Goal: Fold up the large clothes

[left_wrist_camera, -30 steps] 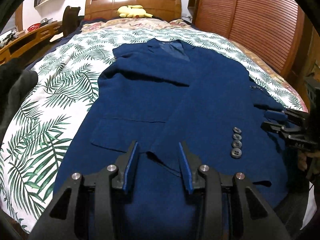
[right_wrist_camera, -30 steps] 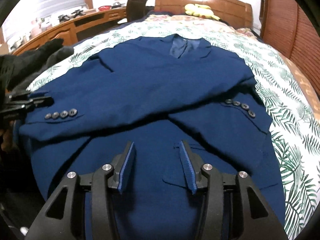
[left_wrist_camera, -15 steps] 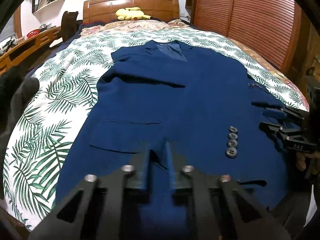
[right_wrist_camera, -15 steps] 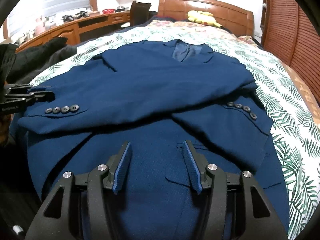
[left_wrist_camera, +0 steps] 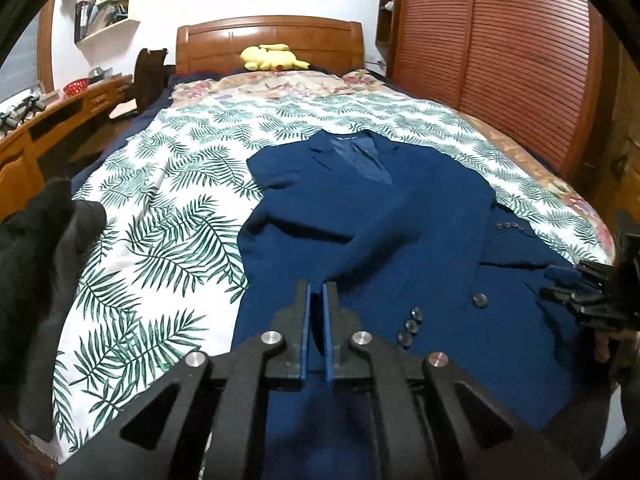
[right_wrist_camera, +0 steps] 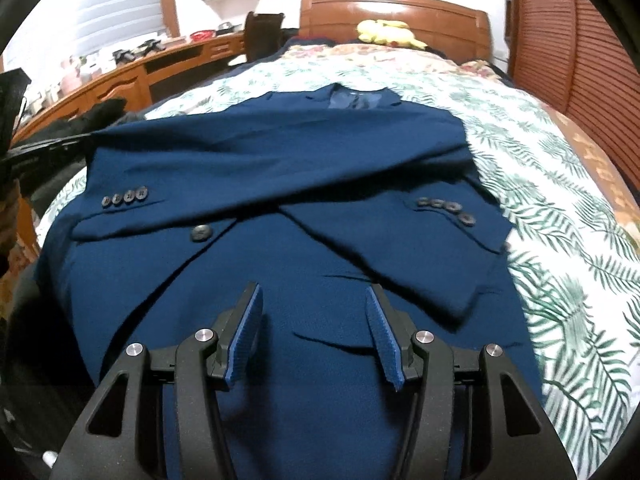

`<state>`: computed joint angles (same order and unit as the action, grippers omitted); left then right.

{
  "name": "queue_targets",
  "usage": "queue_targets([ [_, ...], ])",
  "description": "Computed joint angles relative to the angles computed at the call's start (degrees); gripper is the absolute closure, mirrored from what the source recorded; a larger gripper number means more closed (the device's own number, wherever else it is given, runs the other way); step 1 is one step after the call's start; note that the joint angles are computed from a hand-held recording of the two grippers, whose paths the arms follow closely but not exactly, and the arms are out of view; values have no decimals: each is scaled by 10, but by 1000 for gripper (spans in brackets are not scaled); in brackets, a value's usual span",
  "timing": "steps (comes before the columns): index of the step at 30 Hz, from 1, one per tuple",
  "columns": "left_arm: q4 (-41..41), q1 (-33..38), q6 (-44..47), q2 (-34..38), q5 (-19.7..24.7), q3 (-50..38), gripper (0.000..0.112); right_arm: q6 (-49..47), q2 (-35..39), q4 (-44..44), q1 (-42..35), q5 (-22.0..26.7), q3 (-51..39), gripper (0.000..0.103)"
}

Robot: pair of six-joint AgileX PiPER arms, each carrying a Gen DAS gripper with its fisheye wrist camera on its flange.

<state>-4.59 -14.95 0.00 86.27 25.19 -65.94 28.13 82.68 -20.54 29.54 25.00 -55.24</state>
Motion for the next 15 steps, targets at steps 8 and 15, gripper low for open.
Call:
queue_targets([
  [8,3,33,6,-55,13,73,93,6,-66,-16,-34,39,26,49],
  [15,-37,64,48,-81,15,136,84,-5,-122,-11,-72,68,56,45],
])
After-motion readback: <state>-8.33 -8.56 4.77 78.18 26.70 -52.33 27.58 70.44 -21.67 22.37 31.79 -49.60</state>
